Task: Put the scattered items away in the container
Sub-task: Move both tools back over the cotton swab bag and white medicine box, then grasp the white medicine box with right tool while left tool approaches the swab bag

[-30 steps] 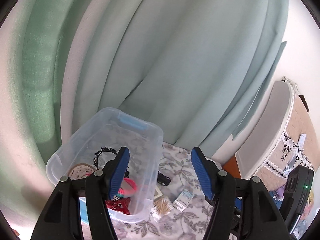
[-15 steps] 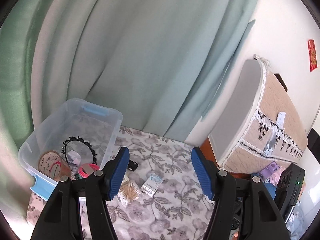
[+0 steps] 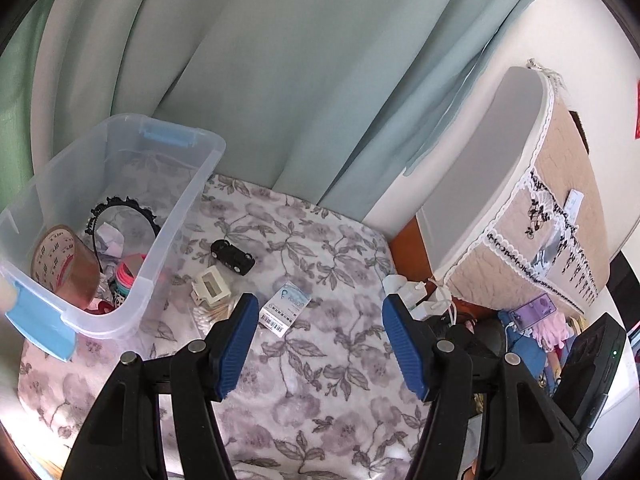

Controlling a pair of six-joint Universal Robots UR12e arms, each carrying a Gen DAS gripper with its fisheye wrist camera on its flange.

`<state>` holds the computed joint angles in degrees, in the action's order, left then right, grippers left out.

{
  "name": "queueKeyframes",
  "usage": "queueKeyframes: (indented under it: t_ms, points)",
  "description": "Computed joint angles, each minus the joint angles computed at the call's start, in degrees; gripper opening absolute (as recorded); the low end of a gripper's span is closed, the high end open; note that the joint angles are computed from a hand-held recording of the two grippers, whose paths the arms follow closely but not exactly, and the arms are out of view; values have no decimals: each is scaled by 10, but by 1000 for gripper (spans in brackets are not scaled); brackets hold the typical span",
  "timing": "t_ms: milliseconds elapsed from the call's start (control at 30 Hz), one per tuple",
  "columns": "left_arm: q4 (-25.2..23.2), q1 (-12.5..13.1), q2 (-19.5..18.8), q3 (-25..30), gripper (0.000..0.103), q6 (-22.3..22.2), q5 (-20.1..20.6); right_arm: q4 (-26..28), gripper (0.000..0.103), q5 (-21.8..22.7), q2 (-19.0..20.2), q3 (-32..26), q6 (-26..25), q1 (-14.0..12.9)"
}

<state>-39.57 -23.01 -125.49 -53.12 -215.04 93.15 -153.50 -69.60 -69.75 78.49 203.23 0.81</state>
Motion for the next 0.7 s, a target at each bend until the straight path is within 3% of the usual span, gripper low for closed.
queueKeyframes:
  t_ms: [233,333,533,700]
  points:
    - [23,-4,-1,-22,65,-23,15,29,73,2,7,-1,-6,-1]
    - [2,-6,-4,-22,65,-21,23,45,73,0,10,-1,-6,-2]
    - [-47,-2,-15,-16,65,-44,8,79,73,5,19,-6,-14,-3]
    - [-29,6,-16,-32,65,-77,-22,112,73,11,31,-16,-27,-1]
